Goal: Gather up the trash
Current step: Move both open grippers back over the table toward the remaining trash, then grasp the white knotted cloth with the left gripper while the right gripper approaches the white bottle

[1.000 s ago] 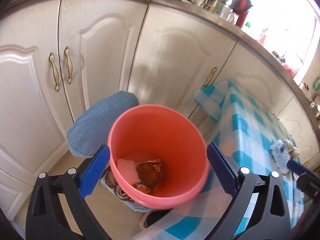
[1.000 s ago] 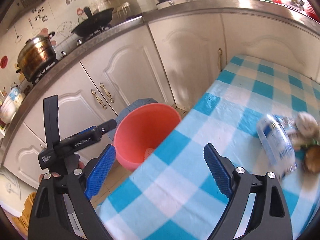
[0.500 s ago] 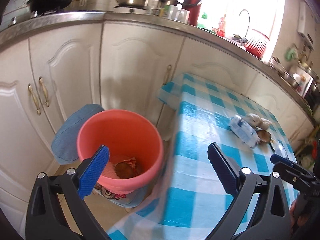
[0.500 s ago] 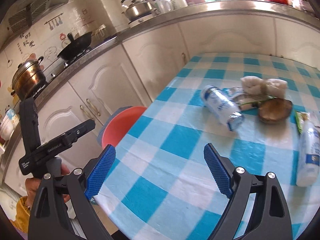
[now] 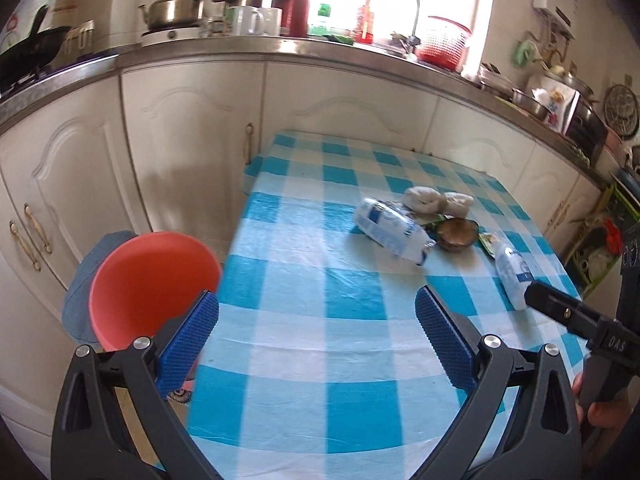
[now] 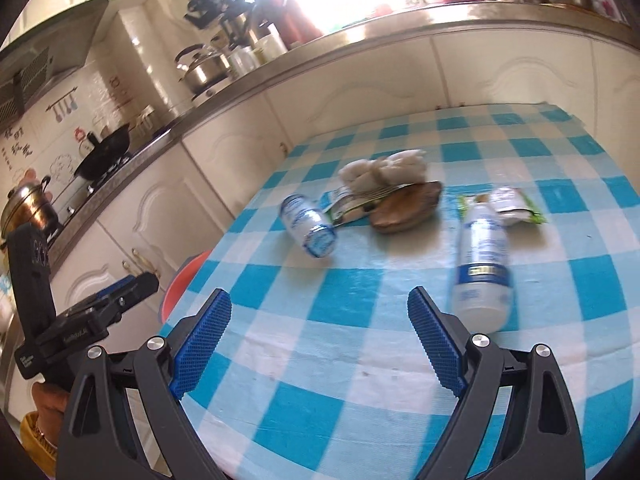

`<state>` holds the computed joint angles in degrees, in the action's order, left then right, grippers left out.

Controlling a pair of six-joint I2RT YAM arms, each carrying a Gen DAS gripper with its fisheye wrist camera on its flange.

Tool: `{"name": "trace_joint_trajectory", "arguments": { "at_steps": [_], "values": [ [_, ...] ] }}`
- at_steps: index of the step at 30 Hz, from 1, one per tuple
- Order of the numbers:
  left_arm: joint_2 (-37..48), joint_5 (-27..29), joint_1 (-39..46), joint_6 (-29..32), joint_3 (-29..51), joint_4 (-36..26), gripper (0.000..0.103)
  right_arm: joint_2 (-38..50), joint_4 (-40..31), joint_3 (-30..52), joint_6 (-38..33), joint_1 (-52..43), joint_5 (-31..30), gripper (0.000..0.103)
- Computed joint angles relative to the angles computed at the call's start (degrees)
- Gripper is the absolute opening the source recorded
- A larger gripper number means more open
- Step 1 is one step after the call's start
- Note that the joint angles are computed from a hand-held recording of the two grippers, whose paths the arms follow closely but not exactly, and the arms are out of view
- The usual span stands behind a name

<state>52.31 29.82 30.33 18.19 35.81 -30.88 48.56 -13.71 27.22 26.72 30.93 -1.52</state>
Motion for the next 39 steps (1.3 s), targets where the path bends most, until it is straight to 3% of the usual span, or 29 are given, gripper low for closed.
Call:
{"name": "trace_joint_trajectory", "arguments": {
  "at_steps": [10,17,22,30,39],
  "values": [
    [-0.1,-13.0,-19.9,-9.6,-1.0,1.7,0.099,-8.3,-1.6,-4.6,-3.6,-21.6,-13.3,0.089],
    [5.8,-18.0,-29.5,-15.9,1.7,4.2,0.099,-4.2,1.7,-5.6,-7.0,-31.7,-21.6,0.089],
    [11.8,-20.7,-36.0,-17.5,7.3,6.0,0.099,1.3,3.4,-5.0,-8.2,-34.0,-24.9,0.089],
    [29.7,-21.4,-41.5,-23.8,22.2,5.9,0.099,4.7,3.7,-3.9,-9.5,-34.2,-26.5,0.089],
    [43.6,-25.1,-44.2,-23.4,32.7,5.8,0.099,8.0,3.2,-3.2,-9.7,-36.4,-29.6,0.089]
  ]
}}
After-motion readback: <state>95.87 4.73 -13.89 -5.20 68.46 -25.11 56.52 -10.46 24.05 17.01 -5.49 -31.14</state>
